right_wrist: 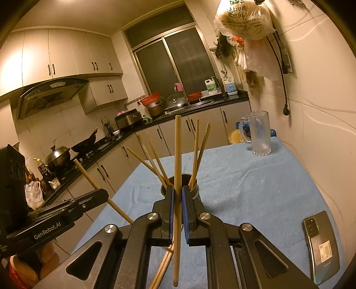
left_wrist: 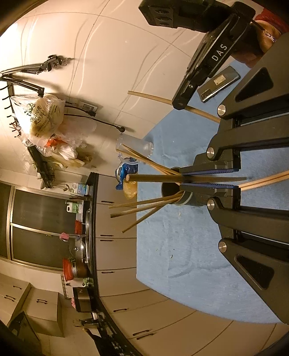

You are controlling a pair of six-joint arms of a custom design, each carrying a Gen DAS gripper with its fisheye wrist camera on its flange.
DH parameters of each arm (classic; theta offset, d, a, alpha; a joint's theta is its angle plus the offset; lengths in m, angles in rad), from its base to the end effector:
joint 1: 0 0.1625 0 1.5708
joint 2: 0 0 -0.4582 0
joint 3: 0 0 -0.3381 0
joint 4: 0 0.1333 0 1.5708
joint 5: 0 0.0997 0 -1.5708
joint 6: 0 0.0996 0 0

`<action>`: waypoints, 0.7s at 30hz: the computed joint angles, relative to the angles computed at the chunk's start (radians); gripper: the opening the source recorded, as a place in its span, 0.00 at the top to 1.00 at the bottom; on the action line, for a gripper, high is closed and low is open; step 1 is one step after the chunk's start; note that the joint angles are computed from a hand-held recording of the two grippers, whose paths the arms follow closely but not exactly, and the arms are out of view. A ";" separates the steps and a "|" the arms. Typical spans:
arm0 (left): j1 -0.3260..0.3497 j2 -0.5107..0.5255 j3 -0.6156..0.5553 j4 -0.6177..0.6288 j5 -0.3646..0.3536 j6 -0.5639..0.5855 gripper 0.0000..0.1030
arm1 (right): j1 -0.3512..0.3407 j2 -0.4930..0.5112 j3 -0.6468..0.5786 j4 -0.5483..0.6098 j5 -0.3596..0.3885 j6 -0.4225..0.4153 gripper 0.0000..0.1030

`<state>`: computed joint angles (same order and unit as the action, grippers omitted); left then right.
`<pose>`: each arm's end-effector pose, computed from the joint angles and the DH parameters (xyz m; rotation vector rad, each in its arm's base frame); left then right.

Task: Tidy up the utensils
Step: 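Lift both held chopsticks upright and carry them over the black cup, then lower the chopsticks into the black cup and open both tools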

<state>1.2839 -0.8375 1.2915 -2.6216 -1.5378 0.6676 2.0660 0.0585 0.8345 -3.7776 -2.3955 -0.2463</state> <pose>-0.0809 -0.7570 0.3283 1.3070 2.5592 -0.8589 0.4142 -0.6403 -0.0484 0.0949 -2.0875 1.6226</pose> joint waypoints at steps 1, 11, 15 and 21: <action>-0.001 0.000 -0.001 0.001 -0.002 0.000 0.94 | 0.000 0.000 -0.001 0.000 -0.002 0.001 0.92; -0.007 -0.007 0.003 0.005 -0.008 0.008 0.94 | 0.000 -0.004 0.011 -0.012 -0.004 0.006 0.92; -0.011 -0.009 -0.005 0.012 -0.016 0.006 0.94 | -0.001 -0.004 0.010 -0.021 -0.004 -0.002 0.92; -0.017 0.002 -0.058 0.044 -0.035 -0.013 0.94 | 0.000 -0.012 -0.006 -0.025 0.003 -0.012 0.92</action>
